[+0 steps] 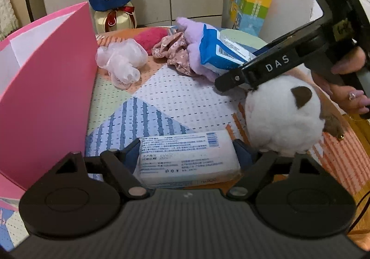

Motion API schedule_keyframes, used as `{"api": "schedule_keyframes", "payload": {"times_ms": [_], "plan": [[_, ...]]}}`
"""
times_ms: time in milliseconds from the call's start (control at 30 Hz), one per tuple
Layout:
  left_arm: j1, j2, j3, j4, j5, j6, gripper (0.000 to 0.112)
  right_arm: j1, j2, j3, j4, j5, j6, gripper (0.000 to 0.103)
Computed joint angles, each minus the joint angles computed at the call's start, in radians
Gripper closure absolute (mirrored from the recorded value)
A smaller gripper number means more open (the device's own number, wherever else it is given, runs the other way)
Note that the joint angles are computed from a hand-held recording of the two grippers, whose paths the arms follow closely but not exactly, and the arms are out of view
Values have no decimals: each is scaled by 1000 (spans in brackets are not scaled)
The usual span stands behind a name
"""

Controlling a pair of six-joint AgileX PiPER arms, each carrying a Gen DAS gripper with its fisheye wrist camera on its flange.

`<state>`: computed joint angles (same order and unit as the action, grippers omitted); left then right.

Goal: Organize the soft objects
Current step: 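Grasp the white soap bar with the left gripper while the right gripper grasps the blue packet, then carry the soap bar and blue packet into the pink box and release both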

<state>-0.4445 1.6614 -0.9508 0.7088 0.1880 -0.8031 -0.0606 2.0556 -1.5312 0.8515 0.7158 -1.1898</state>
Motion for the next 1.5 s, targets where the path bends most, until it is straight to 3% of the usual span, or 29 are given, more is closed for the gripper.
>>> {"api": "schedule_keyframes", "payload": {"times_ms": [133,333,667,833,967,1200,1500], "plan": [[16,-5,8,-82,-22,84,32,12,-69,97,24,-66,-35,36],[30,-32,17,-332,-26,321,33,10,-169,194,47,-126,-68,37],[24,-115,54,-346,-16,349,32,9,-327,325,51,-247,-7,37],[35,-182,76,-566,10,600,32,29,-429,394,-73,-267,122,37],[53,-236,96,-722,43,769,32,71,-511,460,-256,-301,314,37],[158,-337,124,-1138,153,1202,32,96,-665,575,-338,-278,396,37],[277,-476,167,-1241,290,1358,32,181,-796,656,-507,-227,604,37]]}}
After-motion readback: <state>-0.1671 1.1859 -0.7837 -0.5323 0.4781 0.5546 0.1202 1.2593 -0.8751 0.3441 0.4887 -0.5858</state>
